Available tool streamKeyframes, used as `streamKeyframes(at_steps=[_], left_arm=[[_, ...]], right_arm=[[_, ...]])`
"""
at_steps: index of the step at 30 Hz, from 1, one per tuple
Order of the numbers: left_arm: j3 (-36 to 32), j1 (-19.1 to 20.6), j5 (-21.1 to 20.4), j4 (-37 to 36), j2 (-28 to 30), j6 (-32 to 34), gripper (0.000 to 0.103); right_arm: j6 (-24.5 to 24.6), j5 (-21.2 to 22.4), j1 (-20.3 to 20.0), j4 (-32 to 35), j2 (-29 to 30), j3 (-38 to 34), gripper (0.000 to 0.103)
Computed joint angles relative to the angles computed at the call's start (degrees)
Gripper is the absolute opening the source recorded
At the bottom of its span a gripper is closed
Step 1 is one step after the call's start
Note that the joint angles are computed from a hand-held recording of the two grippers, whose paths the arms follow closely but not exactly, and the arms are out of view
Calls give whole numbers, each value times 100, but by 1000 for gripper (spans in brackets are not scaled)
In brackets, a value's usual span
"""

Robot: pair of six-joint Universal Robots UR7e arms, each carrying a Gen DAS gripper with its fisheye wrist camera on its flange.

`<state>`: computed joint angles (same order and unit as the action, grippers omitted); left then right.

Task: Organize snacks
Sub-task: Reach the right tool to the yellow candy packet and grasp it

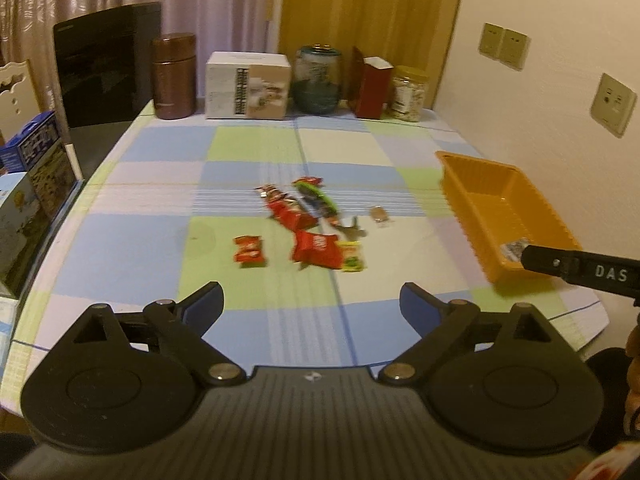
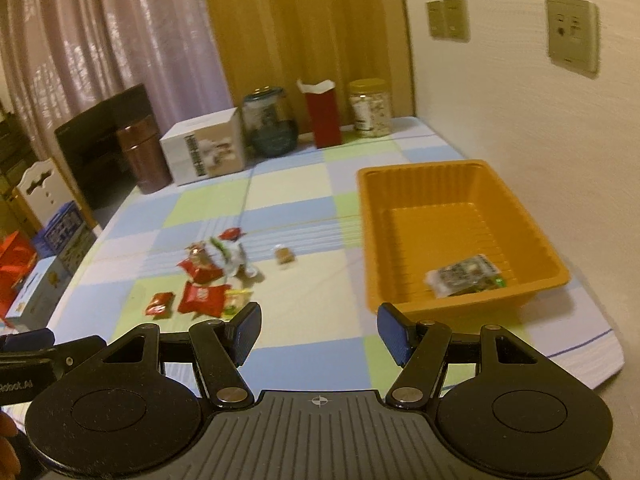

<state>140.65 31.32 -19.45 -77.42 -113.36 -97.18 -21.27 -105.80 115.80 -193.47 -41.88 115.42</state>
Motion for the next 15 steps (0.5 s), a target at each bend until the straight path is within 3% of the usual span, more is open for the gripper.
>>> streamKeyframes(at_steps=[8,12,15], left_arm=[[-21,218,125,770,-266,-466,94],[40,475,260,612,-305,-319,94],[157,715,476,69,-317,211,94]], right_arm=[[-63,97,30,-32,304,-56,64],[-93,162,26,-62,471,-126,64],[-100,182,24,-57,614,-234,64]])
